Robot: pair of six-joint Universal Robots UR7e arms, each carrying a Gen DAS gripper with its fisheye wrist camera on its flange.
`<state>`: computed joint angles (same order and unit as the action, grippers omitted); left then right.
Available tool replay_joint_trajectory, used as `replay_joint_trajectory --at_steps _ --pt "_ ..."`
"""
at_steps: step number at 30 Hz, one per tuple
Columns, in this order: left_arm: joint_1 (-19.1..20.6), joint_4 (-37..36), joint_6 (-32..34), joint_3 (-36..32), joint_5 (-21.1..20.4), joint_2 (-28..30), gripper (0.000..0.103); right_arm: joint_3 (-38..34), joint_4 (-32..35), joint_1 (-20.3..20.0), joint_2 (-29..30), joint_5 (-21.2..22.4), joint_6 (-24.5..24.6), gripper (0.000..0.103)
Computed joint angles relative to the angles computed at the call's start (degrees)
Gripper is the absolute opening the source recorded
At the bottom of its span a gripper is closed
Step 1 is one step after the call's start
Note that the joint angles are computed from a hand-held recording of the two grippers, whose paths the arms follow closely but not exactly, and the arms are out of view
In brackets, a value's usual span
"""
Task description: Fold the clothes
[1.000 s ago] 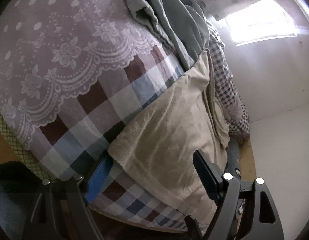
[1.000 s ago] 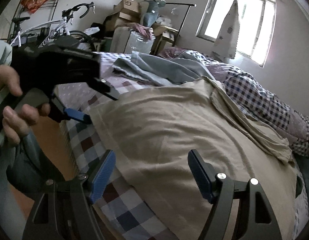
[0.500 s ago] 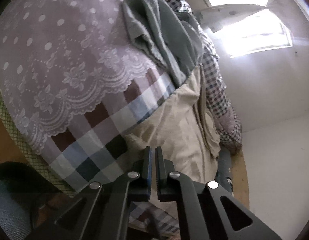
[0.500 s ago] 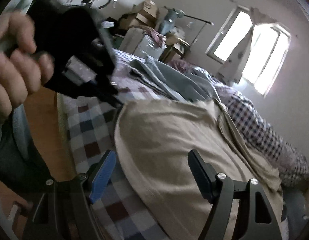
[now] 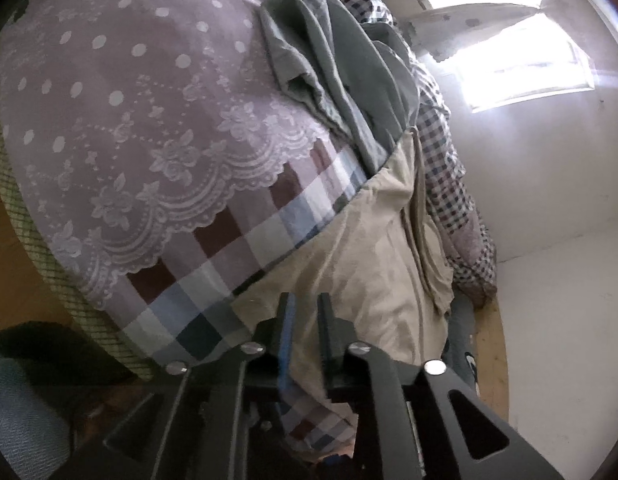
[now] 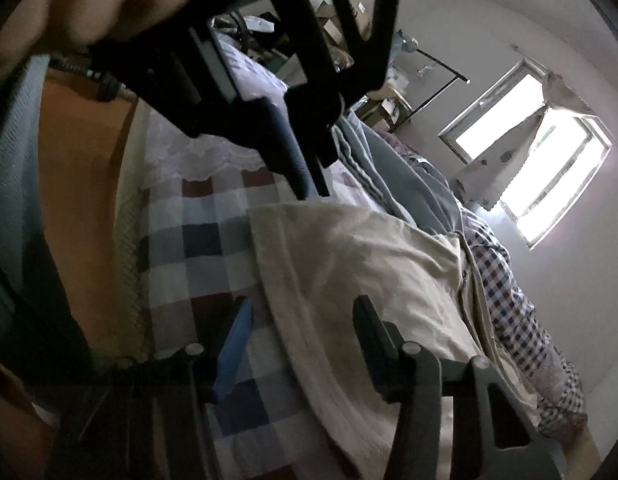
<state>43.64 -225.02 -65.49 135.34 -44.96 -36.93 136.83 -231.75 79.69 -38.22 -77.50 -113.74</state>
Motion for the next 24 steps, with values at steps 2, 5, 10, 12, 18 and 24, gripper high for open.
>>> replay_joint_trajectory --at_steps 2,5,10,12,18,24 --pt "-0.1 -1.0 -0.7 0.3 0.4 0.4 0.031 -0.6 1.2 0.2 -0.2 -0.6 -0.4 0.048" --pt "-0.3 -1.8 -1.8 0.5 0.9 0.8 0.043 -1.4 5.7 1.2 -2.0 -2.8 2.1 0.031" --pt "-0.2 0.3 -4.0 0.2 1.6 0.6 0.049 -3.0 17.3 3.8 -7.3 -7.3 11.7 0.01" --pt "-0.1 0.8 -4.5 -0.1 1.7 0.6 0.049 -4.7 21.6 5.0 -9.2 -8.7 17.9 0.009" --pt "0.5 -2.5 -1.6 -1.4 -0.9 1.9 0.057 -8.1 31.1 6.4 -12.6 -10.6 27.6 0.003" --pt "0.8 -9.8 5.4 -3.9 -4.1 4.2 0.061 -5.9 31.0 5.7 -13.5 -9.9 26.8 0.002"
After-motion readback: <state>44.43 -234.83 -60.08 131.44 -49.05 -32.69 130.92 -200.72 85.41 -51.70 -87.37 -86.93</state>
